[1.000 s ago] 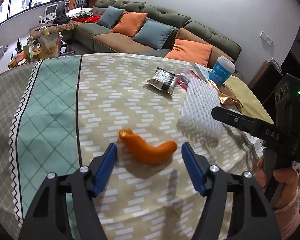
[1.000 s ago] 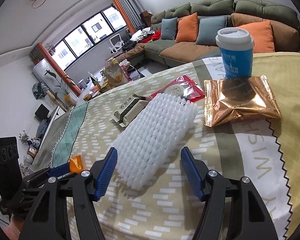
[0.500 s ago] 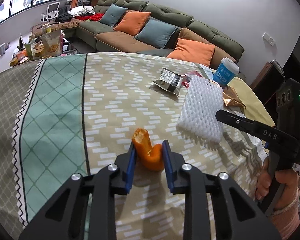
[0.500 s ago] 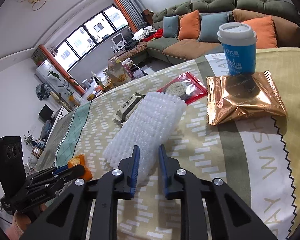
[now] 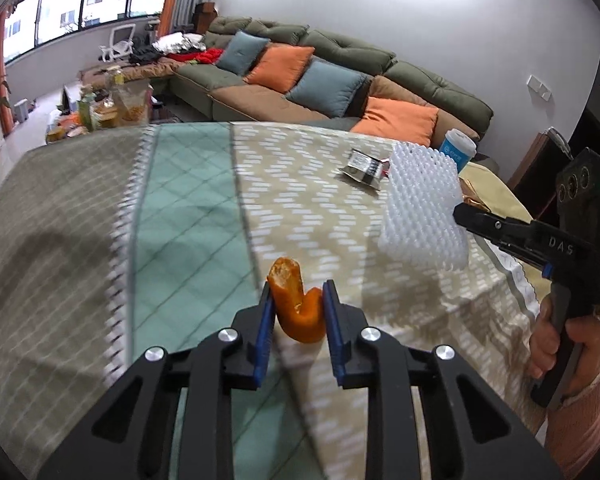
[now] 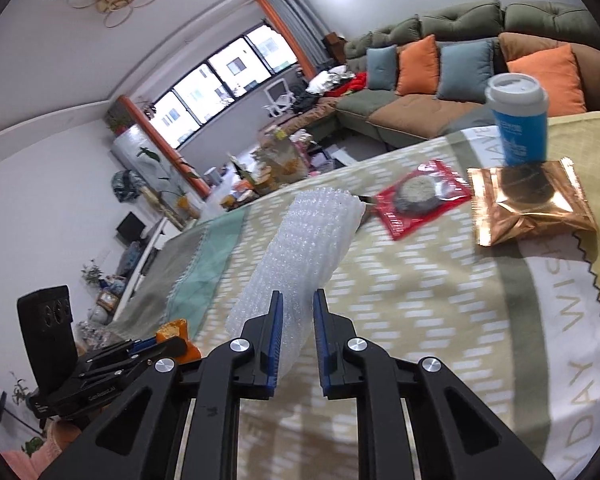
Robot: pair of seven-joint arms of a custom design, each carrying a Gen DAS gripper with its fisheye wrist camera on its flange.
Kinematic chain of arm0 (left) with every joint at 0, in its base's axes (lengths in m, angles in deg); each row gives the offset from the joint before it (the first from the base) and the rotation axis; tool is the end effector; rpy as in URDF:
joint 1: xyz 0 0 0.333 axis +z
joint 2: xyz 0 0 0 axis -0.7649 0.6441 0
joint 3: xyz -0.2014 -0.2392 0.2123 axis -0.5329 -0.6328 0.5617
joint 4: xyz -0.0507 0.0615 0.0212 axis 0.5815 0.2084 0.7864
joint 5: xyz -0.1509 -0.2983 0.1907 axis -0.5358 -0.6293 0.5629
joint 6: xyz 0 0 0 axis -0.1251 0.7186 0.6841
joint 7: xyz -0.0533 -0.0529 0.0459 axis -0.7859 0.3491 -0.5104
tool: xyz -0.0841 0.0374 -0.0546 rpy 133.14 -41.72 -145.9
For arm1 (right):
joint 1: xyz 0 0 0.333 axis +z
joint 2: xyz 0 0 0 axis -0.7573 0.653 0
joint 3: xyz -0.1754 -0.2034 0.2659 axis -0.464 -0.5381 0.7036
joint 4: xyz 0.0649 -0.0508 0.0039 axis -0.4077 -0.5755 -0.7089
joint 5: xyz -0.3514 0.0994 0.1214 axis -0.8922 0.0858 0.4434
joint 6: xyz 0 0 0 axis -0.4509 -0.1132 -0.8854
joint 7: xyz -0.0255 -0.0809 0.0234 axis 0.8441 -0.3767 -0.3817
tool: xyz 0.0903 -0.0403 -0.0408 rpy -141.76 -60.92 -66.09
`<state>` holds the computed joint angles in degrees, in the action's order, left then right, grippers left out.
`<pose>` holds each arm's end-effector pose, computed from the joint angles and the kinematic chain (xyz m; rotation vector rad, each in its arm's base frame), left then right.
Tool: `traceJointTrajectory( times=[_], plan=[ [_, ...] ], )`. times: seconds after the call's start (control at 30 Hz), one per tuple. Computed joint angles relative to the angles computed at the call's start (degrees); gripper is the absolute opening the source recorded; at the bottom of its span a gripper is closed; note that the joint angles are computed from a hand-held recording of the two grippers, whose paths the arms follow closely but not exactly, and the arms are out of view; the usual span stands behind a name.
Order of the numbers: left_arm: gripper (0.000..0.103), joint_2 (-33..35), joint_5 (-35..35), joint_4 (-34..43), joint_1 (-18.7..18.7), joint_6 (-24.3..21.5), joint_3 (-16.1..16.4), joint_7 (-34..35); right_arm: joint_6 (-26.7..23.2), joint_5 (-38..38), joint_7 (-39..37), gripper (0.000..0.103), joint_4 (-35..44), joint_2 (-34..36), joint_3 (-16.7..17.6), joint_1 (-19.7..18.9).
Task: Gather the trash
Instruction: 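Lift the foam net and orange peel with both grippers off the bed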
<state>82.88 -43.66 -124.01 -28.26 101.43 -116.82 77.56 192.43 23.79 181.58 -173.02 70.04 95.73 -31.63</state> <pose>0.5923 -0.2127 0.3855 -1.5114 2.2545 -1.1083 0.5575 0.2846 0.3791 -1.3891 1.5839 -0.2042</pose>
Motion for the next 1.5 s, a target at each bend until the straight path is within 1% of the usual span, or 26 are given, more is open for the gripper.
traceJointTrajectory(
  times=[0.1, 0.17, 0.2, 0.27, 0.37, 0.5, 0.57, 0.63, 0.67, 0.7, 0.83, 0.9, 1.03, 1.13, 1.2, 1.27, 1.33, 1.5],
  plan=[
    [0.025, -2.07, 0.6, -3.32, 3.26, 2.34, -1.64, -0.73, 0.66, -2.13, 0.58, 0.015, 0.7, 0.36, 1.49, -0.39],
    [0.025, -3.84, 2.17, -6.03, 5.98, 4.22, -2.67, -2.15, 0.98, -3.57, 1.13, 0.015, 1.26, 0.7, 2.31, -0.57],
    [0.025, -4.4, 2.93, -6.79, 6.75, 4.75, -2.88, -2.89, 1.07, -4.43, 1.52, 0.015, 1.6, 0.91, 2.77, -0.76],
    [0.025, -5.83, 4.67, -9.1, 9.95, 5.99, -4.3, -4.77, 1.22, -5.92, 2.09, 0.015, 2.36, 1.45, 3.53, -0.72],
    [0.025, -8.42, 6.41, -11.98, 11.74, 7.88, -3.72, -7.47, 1.19, -8.44, 2.98, 0.015, 3.84, 2.59, 4.78, -0.6],
    [0.025, -10.9, 10.06, -15.59, 16.72, 10.37, -5.29, -12.34, 1.23, -11.35, 4.56, 0.015, 6.06, 4.46, 6.37, -0.89],
    [0.025, -12.48, 11.35, -17.05, 17.4, 11.47, -4.43, -14.16, 0.71, -13.3, 5.65, 0.015, 7.39, 5.55, 7.59, -1.41],
    [0.025, -13.5, 13.62, -18.12, 19.28, 12.25, -4.63, -16.8, 0.11, -14.1, 6.05, 0.015, 8.48, 6.21, 8.05, -0.93],
    [0.025, -14.13, 14.98, -18.71, 20.53, 12.72, -4.83, -18.38, -0.26, -15.29, 6.54, 0.015, 9.35, 6.86, 8.89, -1.36],
    [0.025, -14.85, 15.81, -19.13, 20.92, 13.05, -4.48, -19.58, -0.48, -15.3, 6.5, 0.015, 9.95, 7.23, 8.95, -0.7],
    [0.025, -17.79, 18.84, -21.05, 21.4, 14.48, -1.72, -23.57, -1.64, -17.44, 6.68, 0.015, 12.67, 9.09, 10.57, -0.55],
    [0.025, -18.58, 20.71, -21.69, 21.62, 15.14, -0.61, -25.61, -2.38, -18.63, 6.99, 0.015, 13.82, 9.91, 11.62, -0.99],
    [0.025, -20.19, 22.92, -22.93, 20.82, 16.69, 2.56, -28.17, -4.18, -21.49, 7.64, 0.015, 16.58, 12.1, 14.46, -2.33],
    [0.025, -21.21, 23.25, -23.79, 19.29, 17.47, 5.22, -28.66, -5.49, -22.53, 7.36, 0.015, 18.31, 13.32, 15.95, -2.73],
    [0.025, -21.57, 25.11, -24.01, 19.11, 17.77, 6.63, -30.38, -6.86, -23.88, 7.2, 0.015, 19.71, 14.4, 17.87, -3.96],
    [0.025, -21.9, 25.55, -24.31, 18.22, 18.06, 8.28, -30.94, -7.72, -24.47, 6.65, 0.015, 20.87, 15.54, 19.35, -4.64],
    [0.025, -22.44, 25.68, -24.65, 17.19, 18.41, 9.95, -31.27, -8.33, -24.67, 6.06, 0.015, 21.46, 16.25, 20.59, -5.32],
    [0.025, -23.31, 28.63, -25.05, 15.57, 19.13, 13.86, -34.19, -10.62, -25.06, 3.75, 0.015, 23.67, 18.5, 24.18, -6.94]
  ],
)
